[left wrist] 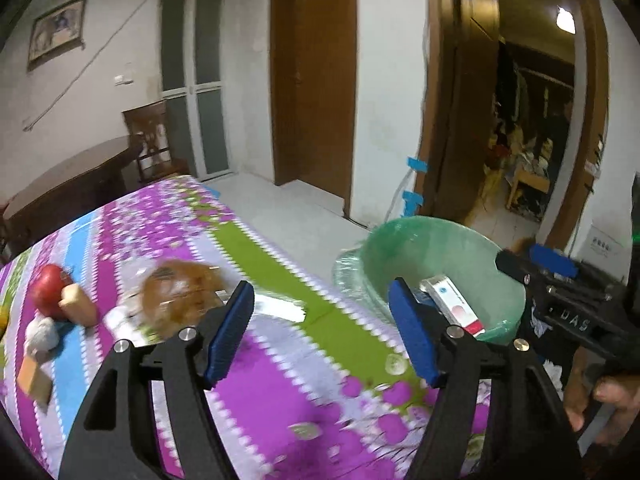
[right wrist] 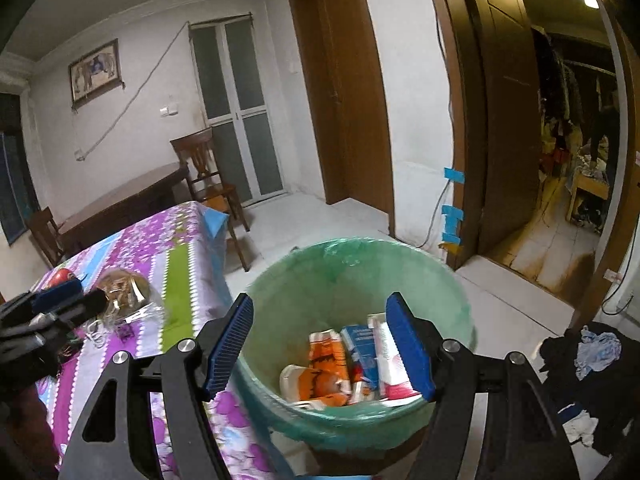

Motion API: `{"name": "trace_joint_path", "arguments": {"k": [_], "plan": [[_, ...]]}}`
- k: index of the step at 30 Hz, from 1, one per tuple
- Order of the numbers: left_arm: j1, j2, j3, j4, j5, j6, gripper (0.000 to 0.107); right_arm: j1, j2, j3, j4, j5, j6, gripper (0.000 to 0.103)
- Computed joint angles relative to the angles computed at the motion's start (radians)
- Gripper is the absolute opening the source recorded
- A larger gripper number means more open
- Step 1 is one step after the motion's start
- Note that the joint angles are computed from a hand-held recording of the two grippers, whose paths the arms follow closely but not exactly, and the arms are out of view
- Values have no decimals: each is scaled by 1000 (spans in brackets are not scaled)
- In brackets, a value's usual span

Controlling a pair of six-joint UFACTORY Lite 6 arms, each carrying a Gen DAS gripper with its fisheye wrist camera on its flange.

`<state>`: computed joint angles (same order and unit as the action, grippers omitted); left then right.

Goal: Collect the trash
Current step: 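Return to the table and grasp the green scrubber with the right tool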

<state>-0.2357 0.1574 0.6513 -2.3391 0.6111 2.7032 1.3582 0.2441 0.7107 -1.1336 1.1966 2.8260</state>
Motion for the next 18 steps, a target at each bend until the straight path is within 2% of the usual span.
{"name": "trace_joint_path", "arguments": {"k": [5, 9, 12, 16, 18], "plan": [[218, -38, -9, 200, 70, -133, 69, -36, 99, 113, -65, -51, -52, 70], [420, 0, 70, 385, 127, -285, 69, -58, 192, 241, -109, -80, -124, 70], [547, 23, 123, 444, 162, -314, 71, -73, 252, 338, -142, -112, -181, 70], [716, 131, 301, 539, 189, -448, 72, -86, 346, 496, -166, -150, -291, 70], [757, 162, 370, 547, 167, -484, 72, -91, 392, 582, -168, -169, -356, 70]]}}
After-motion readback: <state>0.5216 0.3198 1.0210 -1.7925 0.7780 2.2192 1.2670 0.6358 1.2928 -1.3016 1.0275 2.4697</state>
